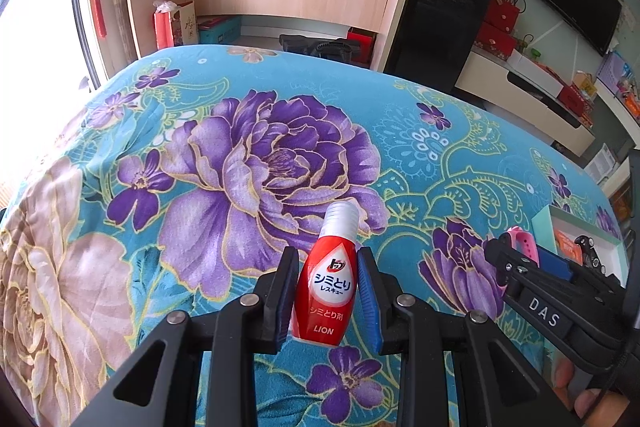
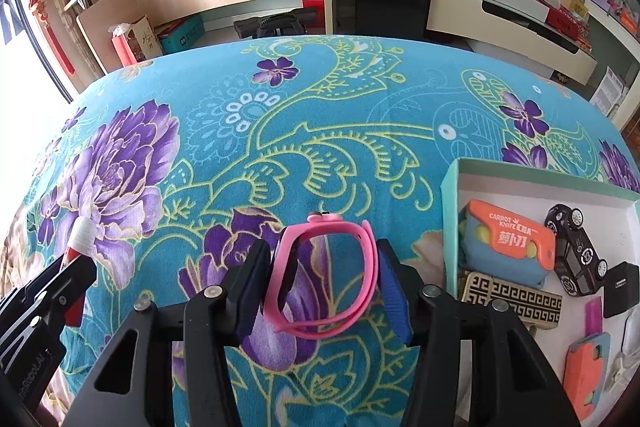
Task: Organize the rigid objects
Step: 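Carry the bottle and pink band over the white tray, then lower the bottle and pink band into the tray and open both tools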
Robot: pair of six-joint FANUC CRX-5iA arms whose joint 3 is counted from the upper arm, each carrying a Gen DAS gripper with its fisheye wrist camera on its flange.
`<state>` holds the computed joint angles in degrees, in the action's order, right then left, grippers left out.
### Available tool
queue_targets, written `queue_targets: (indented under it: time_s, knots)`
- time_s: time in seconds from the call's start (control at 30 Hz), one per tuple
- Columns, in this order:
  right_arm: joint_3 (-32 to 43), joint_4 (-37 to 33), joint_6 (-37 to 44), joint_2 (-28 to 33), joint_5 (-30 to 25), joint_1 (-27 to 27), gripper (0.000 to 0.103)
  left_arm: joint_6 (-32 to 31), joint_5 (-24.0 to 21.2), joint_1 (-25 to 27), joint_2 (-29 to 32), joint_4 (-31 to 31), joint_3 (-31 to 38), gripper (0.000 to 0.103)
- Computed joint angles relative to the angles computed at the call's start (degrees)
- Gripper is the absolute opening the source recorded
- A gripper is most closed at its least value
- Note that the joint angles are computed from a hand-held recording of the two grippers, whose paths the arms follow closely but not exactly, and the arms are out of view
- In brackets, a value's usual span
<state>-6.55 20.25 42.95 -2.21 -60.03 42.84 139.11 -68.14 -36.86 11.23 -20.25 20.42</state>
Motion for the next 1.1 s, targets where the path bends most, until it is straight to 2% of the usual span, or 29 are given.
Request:
queue_targets:
  time_s: [0.17,0.6,0.83,1.1]
  knots:
    - [-2.56,1.43,-2.76,-4.35,0.60,1.35,0.054,-0.51,1.84,-0.66,-0.60,0.24,-0.02,0.032]
    - [-10.34,7.93,-12.57,-16.22,-3.13,6.60,0.054,-4.70,1.50,-6.36,0.36,-3.05,5.01,0.032]
    - [-13.98,9.46,-16.62,-21.73,-7.58,6.84,0.054,-8.50,2.48,-9.08,1.85,-2.49,7.80,0.032]
    - [-17.05,10.53,-19.78,-26.15,-10.97,3.86,0.054,-15.25,3.24,-11.99,6.24,0.71,12.74,0.032]
